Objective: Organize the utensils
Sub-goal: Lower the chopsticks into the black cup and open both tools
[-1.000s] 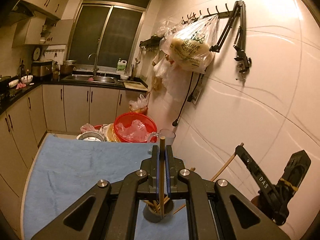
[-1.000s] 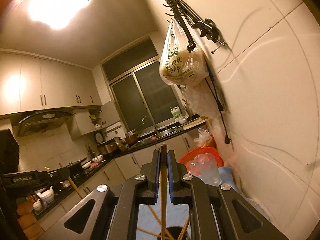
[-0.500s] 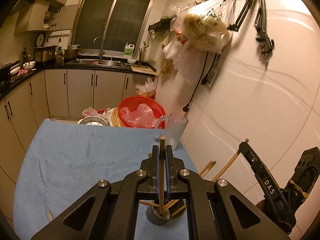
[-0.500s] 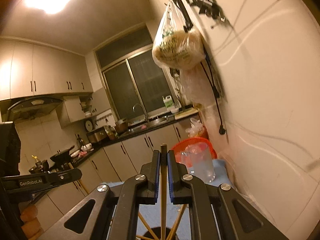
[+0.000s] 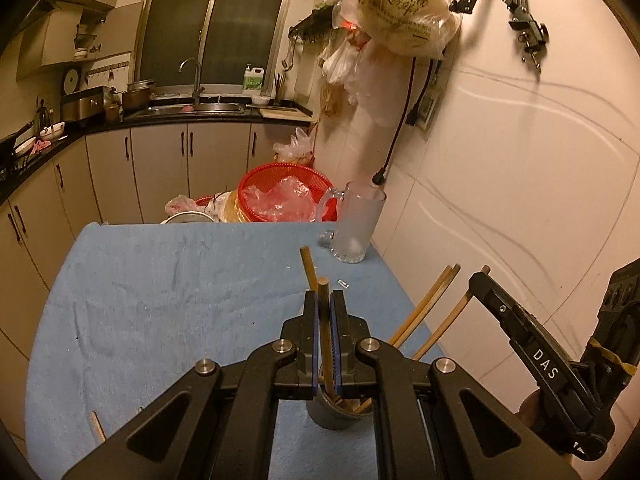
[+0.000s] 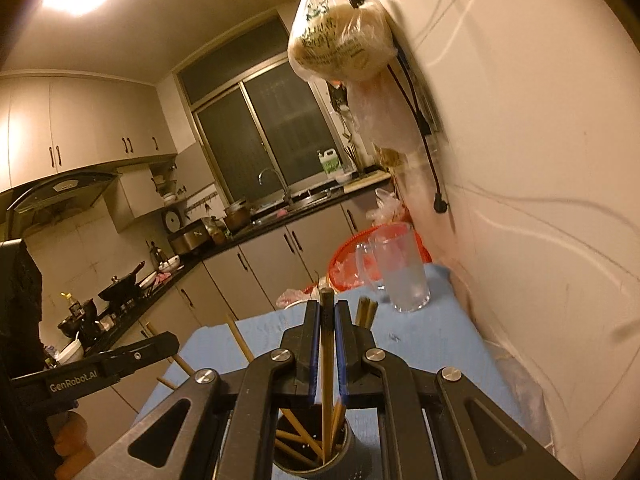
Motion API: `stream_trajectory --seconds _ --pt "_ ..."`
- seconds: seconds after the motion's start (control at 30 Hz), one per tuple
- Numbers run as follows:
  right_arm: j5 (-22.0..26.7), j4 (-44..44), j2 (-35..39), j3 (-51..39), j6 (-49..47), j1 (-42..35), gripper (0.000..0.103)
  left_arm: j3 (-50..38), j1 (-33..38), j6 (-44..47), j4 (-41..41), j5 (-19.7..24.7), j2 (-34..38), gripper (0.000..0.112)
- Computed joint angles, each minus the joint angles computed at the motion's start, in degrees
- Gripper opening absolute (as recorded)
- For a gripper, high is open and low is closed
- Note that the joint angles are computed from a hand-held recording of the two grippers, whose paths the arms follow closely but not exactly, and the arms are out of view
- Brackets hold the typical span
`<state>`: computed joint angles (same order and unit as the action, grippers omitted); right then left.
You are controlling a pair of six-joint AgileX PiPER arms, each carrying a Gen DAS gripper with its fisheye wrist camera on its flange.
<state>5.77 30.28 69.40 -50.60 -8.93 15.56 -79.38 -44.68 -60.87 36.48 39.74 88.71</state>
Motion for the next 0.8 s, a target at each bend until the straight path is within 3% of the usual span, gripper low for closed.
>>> stream_trajectory --seconds 0.17,0.4,0.53,0.67,0.8 --pt "-0.06 -4.59 1.3 -0.47 4.52 0.59 0.008 0.18 -0.31 -0.38 0.71 0.66 1.06 0.007" --pt "0.48 -1.15 2.0 -0.5 1.3 -0.08 0.008 -0.17 -0.86 -2.12 3.25 2.0 2.25 0.008" --pt "1.66 8.25 1.63 -0.32 -8.12 -1.05 0.009 0.04 -0.66 -2.13 3.24 2.04 2.06 0.008" --pt "3.12 12.31 0.92 -0.53 -12.27 -1.92 0.01 -0.42 -1.16 -1.94 3.58 2.72 2.19 0.008" --pt "3.62 7.0 -0.79 -0.66 -7.35 -1.69 0.01 -0.08 -1.6 -2.62 4.14 3.18 1.2 0.01"
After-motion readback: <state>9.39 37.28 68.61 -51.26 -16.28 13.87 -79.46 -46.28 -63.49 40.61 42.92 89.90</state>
